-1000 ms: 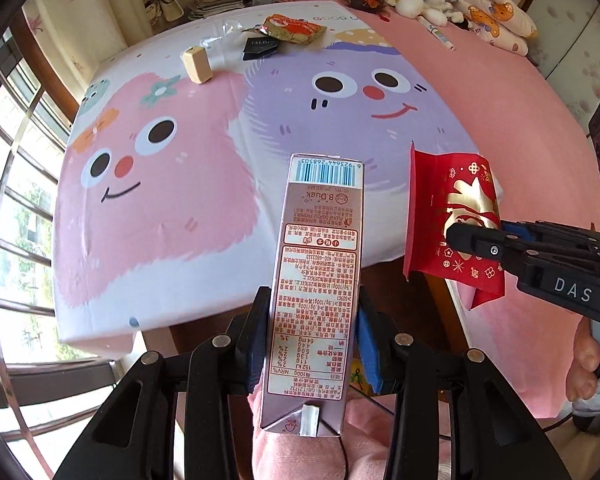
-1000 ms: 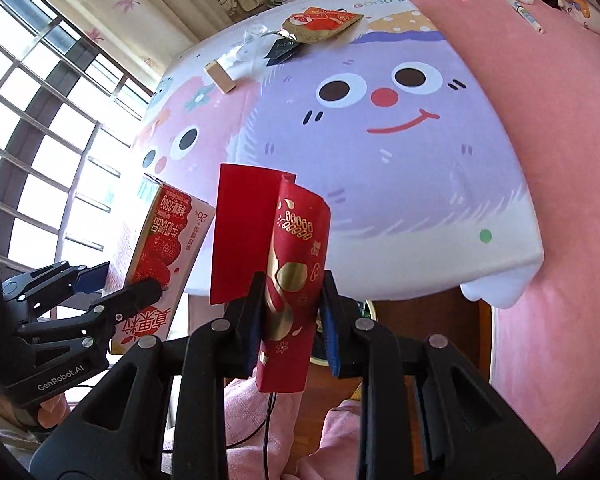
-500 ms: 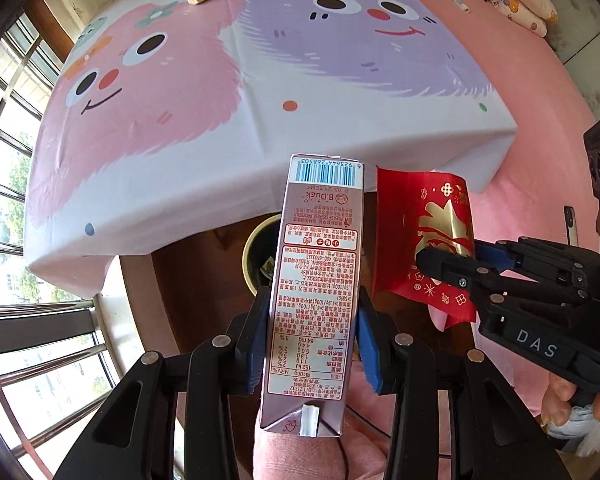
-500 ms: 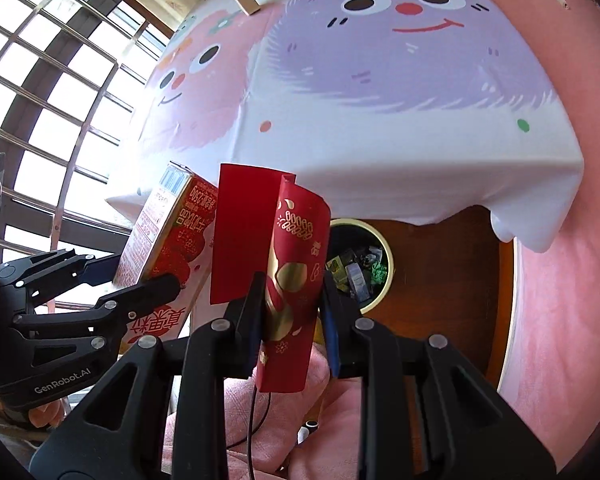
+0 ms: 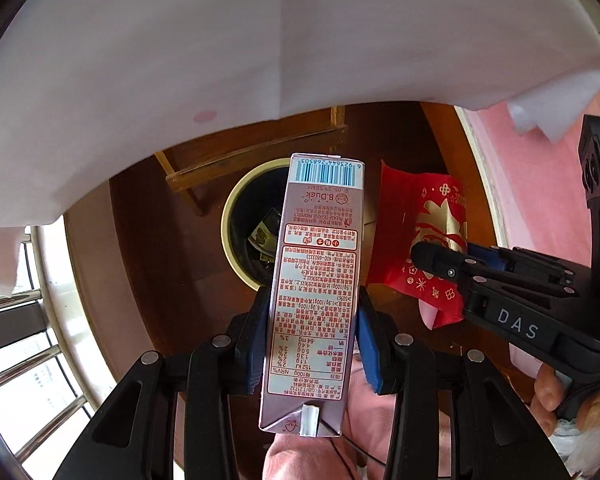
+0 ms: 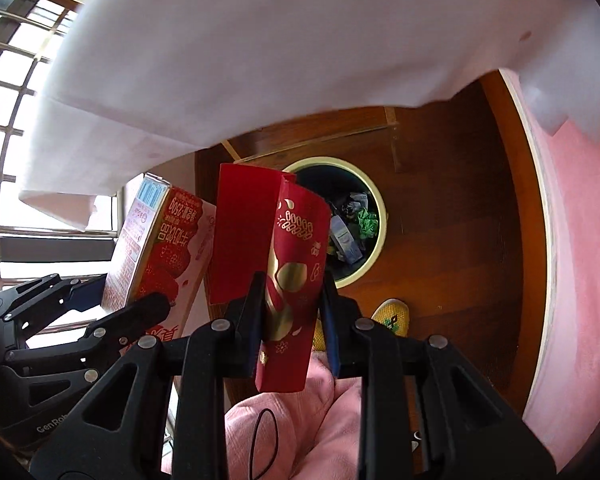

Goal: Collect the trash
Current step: 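Carry the carton and envelope over the bin and open both tools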

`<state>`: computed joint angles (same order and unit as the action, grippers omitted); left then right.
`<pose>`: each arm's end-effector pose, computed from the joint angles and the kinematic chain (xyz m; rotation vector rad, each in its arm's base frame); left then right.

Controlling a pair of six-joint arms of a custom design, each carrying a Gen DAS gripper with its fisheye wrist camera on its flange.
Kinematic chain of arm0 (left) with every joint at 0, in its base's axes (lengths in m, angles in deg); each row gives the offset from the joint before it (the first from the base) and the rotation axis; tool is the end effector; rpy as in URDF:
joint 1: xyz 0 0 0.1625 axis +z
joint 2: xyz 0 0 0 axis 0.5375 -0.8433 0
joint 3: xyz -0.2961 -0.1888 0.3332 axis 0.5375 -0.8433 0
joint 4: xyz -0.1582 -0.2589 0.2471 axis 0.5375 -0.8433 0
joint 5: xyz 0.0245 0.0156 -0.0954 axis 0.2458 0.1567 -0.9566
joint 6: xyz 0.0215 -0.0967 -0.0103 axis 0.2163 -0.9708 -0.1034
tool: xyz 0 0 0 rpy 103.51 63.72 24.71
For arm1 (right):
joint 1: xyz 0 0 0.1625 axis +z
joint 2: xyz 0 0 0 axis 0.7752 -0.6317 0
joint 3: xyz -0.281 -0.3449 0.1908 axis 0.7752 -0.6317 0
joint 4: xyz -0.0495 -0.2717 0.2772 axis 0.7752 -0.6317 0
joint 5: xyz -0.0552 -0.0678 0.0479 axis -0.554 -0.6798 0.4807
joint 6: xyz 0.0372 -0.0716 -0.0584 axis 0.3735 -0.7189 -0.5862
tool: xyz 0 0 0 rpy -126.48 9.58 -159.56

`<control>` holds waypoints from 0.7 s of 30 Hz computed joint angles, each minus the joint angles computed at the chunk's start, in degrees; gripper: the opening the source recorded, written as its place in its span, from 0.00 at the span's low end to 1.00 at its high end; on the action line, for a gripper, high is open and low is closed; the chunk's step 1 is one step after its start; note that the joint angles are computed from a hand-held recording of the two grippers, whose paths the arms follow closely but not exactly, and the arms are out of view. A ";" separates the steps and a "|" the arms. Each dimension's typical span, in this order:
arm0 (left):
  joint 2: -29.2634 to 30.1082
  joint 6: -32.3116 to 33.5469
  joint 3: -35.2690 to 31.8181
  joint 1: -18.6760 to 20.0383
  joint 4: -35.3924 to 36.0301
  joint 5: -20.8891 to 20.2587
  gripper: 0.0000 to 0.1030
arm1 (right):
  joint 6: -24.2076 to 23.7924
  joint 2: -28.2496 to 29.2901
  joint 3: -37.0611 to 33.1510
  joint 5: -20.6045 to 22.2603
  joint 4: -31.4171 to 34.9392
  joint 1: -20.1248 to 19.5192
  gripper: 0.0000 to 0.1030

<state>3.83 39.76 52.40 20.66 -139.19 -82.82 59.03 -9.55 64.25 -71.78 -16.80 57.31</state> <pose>-0.3263 -0.7362 0.2614 0.0524 2.5094 0.0258 0.3553 -0.7854 0.2813 0.0656 -2.6989 -0.0338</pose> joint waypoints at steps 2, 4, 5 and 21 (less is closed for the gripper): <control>-0.16 0.38 3.75 1.39 -4.03 0.16 0.37 | 0.64 -1.08 5.79 -0.06 -4.78 -1.42 0.22; 0.13 1.19 6.63 2.74 -7.82 0.14 0.37 | 0.17 -1.45 10.14 -0.77 -8.89 -2.62 0.22; 0.53 1.71 7.45 3.47 -9.17 0.41 0.37 | -0.44 -1.40 12.03 -1.40 -10.94 -3.19 0.22; 1.22 6.77 16.32 8.22 -23.32 4.53 0.64 | -5.67 4.48 19.74 -4.21 -24.36 -8.75 0.33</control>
